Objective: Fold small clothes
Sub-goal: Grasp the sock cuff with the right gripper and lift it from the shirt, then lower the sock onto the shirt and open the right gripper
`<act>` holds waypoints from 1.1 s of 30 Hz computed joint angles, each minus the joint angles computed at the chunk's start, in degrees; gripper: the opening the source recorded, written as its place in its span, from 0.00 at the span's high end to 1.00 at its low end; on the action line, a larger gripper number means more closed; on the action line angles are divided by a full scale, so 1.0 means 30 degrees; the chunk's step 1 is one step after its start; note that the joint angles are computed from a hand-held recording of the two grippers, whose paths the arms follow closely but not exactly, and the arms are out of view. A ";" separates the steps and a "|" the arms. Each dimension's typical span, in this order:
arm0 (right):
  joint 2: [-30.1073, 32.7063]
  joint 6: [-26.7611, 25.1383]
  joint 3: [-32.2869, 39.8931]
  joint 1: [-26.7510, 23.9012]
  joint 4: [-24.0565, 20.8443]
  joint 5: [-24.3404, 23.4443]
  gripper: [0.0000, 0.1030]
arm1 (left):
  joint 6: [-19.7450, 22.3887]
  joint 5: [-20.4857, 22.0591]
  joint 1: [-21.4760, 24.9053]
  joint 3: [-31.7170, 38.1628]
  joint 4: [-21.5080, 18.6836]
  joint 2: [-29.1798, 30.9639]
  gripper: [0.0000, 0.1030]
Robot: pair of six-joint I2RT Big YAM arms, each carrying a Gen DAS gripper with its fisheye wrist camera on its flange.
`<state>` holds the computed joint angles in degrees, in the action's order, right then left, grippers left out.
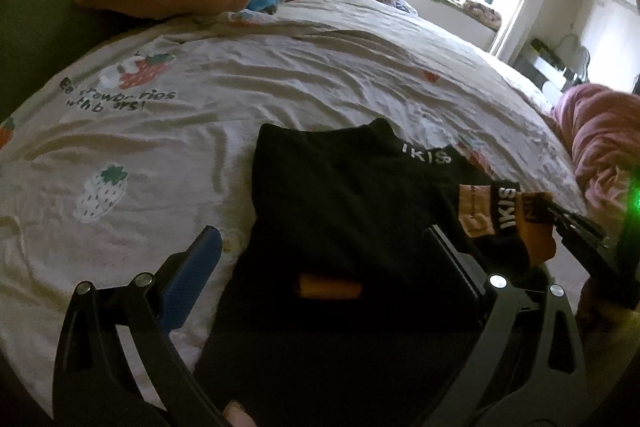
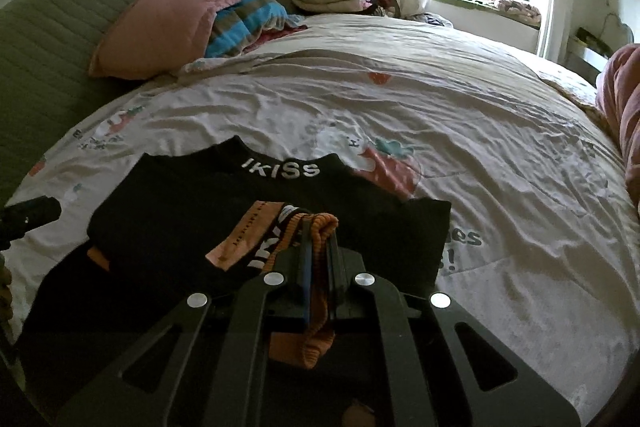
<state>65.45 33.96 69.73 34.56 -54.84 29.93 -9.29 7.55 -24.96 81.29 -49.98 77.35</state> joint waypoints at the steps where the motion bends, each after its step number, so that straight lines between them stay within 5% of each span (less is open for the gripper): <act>1: 0.0045 0.0038 -0.0006 0.0018 -0.0053 0.0101 0.95 | 0.0105 -0.0089 -0.0078 -0.0008 0.0032 0.0036 0.09; 16: 0.0437 0.0839 -0.0012 -0.0005 -0.1116 0.0457 0.92 | 0.1189 -0.1543 -0.1346 0.0347 -0.0125 0.1080 0.09; 24: 0.0133 0.1363 -0.0068 0.0080 -0.1392 0.1143 0.71 | 0.1463 -0.1831 -0.1535 0.0371 -0.0050 0.1275 0.09; 33: 0.0582 0.0555 0.0181 0.1033 -0.0845 -0.0814 0.62 | 0.1893 -0.1995 -0.1580 0.0901 -0.0726 0.2216 0.09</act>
